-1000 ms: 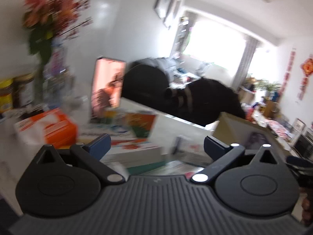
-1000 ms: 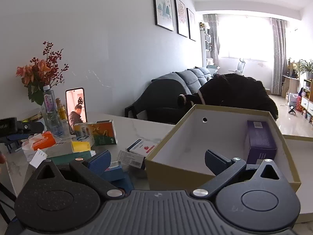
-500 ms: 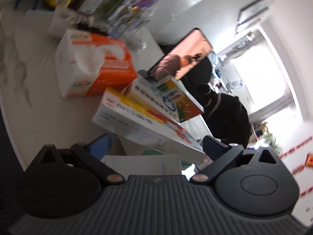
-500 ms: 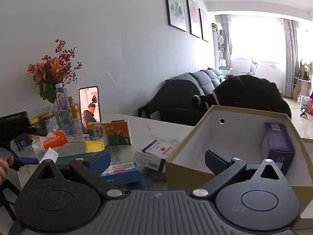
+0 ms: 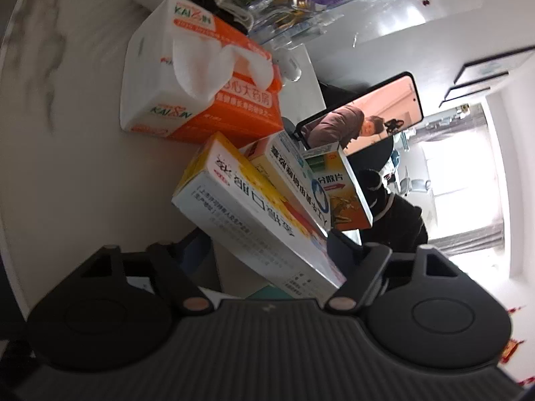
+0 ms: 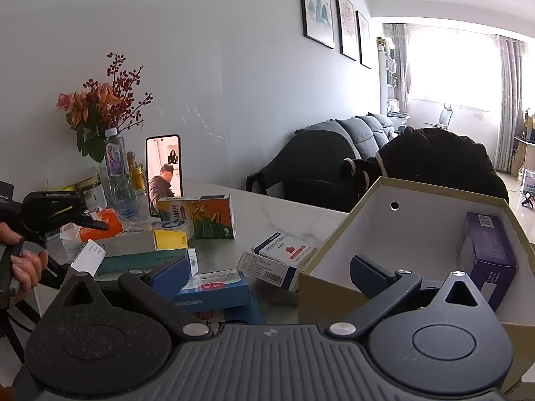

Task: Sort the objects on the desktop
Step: 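Grasp the yellow-and-white box with the left gripper while the right gripper grasps a white box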

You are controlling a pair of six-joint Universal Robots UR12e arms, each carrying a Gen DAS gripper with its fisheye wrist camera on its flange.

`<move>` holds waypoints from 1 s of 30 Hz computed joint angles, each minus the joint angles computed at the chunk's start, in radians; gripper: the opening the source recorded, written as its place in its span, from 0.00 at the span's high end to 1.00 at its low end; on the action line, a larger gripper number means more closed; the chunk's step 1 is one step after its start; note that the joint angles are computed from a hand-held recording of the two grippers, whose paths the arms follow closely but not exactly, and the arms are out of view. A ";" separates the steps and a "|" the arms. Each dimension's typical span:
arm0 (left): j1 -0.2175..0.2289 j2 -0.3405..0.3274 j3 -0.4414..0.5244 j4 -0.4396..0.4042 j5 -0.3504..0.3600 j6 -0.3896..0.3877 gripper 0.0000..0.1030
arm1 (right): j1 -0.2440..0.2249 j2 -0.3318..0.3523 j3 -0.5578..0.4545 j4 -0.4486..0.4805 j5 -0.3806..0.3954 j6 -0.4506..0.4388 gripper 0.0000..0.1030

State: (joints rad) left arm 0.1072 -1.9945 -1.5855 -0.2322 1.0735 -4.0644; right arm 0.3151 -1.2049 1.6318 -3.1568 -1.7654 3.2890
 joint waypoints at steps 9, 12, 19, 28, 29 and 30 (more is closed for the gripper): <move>0.000 -0.007 -0.007 0.042 0.026 -0.106 0.49 | 0.001 0.017 -0.024 0.010 0.052 -0.012 0.00; 0.004 -0.006 -0.014 0.055 0.021 -0.161 0.61 | 0.003 0.024 -0.031 0.020 0.071 -0.025 0.00; 0.005 -0.006 -0.030 0.103 0.016 -0.236 0.66 | 0.008 0.040 -0.051 0.041 0.123 -0.059 0.00; -0.005 -0.006 -0.025 0.167 0.018 -0.250 0.72 | -0.032 0.093 -0.100 -0.052 0.367 -0.062 0.01; -0.005 -0.008 -0.021 0.171 0.014 -0.248 0.72 | -0.034 0.099 -0.111 -0.047 0.378 -0.068 0.04; -0.006 -0.009 -0.018 0.175 0.010 -0.244 0.73 | -0.032 0.106 -0.123 -0.038 0.370 -0.089 0.07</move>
